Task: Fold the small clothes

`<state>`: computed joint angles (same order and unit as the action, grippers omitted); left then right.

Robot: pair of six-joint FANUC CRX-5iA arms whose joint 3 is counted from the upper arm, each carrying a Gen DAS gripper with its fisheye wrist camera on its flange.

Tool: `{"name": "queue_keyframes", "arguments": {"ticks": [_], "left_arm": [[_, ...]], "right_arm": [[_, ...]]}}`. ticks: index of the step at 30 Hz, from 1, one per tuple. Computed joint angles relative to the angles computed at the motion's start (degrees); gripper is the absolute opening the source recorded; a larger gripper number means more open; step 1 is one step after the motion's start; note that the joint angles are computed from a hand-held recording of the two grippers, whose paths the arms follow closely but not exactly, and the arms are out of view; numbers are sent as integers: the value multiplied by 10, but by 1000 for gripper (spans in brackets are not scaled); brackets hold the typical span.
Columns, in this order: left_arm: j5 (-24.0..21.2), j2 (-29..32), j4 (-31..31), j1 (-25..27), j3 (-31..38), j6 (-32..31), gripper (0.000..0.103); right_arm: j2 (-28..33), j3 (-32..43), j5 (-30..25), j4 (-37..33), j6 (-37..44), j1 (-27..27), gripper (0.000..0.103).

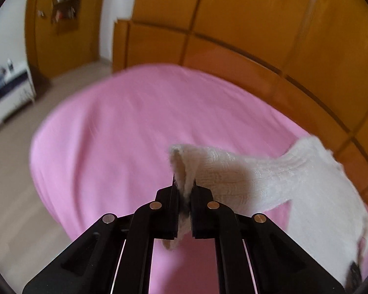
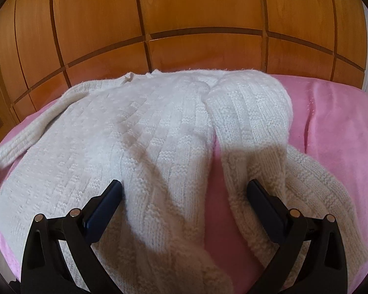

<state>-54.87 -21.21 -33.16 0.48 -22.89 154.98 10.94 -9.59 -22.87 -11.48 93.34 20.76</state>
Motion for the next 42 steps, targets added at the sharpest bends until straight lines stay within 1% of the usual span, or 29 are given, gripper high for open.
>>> {"name": "queue_keyframes", "arguments": {"ticks": [3, 5, 8, 10, 12, 15, 17, 19, 22, 25, 29, 32, 38, 42], "left_arm": [[-22, 27, -32, 31, 36, -10, 5], [-33, 47, -48, 41, 58, -12, 5], [-64, 97, -83, 47, 111, -18, 5], [-80, 124, -92, 49, 139, -22, 5], [-106, 161, -91, 51, 182, -34, 5], [-123, 196, -65, 57, 230, -37, 5], [-118, 206, -41, 62, 246, -34, 5], [-116, 218, -22, 54, 267, -32, 5], [-130, 246, -32, 19, 305, -41, 5], [-140, 272, -42, -12, 338, -56, 5], [-125, 306, -28, -40, 384, -73, 5], [-111, 338, -27, -69, 427, -86, 5], [-119, 437, -34, -141, 543, -137, 5], [-121, 519, -17, -182, 627, -184, 5]], "right_arm": [[0, -2, 3, 7, -8, 1, 101], [-1, -5, 6, 17, -17, 3, 101], [0, -11, 13, 33, -34, 6, 101], [-1, -14, 18, 44, -45, 7, 101], [-2, -17, 22, 50, -52, 8, 101], [-2, -16, 23, 46, -49, 7, 101], [-2, -14, 21, 33, -39, 4, 101], [-2, -10, 18, 22, -30, 1, 101], [-2, -5, 13, 5, -16, -3, 101], [-1, -7, 14, 14, -26, -2, 101], [-3, -12, 20, 25, -36, 1, 101], [-2, -6, 16, -1, -13, -4, 101], [-3, 7, 4, -55, 33, -17, 101], [-4, 13, -5, -81, 53, -24, 101]]}}
